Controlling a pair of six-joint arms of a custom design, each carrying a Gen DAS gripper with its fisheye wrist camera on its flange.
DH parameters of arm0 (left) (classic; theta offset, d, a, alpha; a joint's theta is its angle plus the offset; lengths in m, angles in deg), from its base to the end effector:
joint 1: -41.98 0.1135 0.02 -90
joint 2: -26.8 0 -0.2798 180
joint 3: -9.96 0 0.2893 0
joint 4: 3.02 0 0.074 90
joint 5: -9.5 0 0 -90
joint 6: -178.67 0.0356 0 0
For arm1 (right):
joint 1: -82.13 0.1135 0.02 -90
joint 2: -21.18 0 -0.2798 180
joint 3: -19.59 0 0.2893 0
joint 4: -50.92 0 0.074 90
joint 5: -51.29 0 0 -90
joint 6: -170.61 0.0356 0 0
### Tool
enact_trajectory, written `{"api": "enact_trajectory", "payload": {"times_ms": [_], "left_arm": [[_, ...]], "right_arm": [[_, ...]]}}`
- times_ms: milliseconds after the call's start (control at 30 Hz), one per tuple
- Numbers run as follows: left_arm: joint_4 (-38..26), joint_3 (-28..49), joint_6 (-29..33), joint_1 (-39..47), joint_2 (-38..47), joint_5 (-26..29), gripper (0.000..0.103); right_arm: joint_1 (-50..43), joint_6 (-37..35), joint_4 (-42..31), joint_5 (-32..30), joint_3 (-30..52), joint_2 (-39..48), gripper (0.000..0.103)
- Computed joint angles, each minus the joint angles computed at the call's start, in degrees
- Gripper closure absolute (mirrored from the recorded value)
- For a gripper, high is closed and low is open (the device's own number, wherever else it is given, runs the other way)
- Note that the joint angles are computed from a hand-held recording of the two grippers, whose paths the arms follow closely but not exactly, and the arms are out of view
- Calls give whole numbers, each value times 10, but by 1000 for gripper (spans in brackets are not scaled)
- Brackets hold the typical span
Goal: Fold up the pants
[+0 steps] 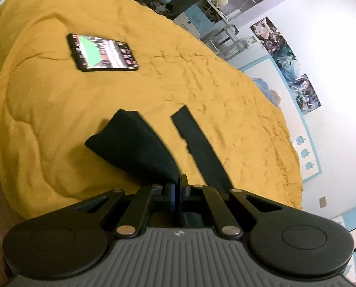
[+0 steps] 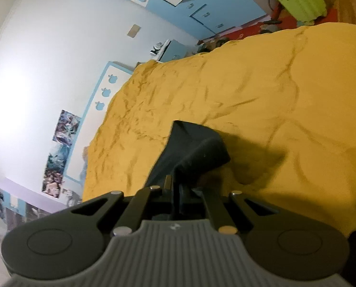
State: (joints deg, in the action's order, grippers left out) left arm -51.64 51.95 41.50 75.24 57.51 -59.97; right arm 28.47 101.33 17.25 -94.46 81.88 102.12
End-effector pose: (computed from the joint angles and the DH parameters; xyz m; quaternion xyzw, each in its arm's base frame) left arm 0.1310 0.0710 0.2479 -0.5091 0.7245 -0.2114 0.4139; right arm 0.2059 -0.2303 0.2229 0.3854 0.7577 0.3434 0.3992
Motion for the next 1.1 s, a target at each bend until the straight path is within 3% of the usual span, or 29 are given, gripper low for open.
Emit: {"api": "enact_trajectory", "payload": {"times_ms": [133, 467, 767, 933, 1100], "left_arm": [[27, 42, -13, -25, 66, -16, 101], [91, 150, -43, -56, 256, -31, 101], [104, 268, -75, -104, 462, -67, 101], [97, 374, -107, -112, 606, -65, 101], [67, 504, -118, -134, 742, -86, 101]], "right_arm": [[15, 30, 7, -15, 33, 7, 103], [91, 98, 26, 15, 144, 66, 103], [158, 111, -28, 73, 270, 171, 103], [209, 117, -85, 107, 417, 298, 103], [257, 151, -161, 130, 641, 471, 103]]}}
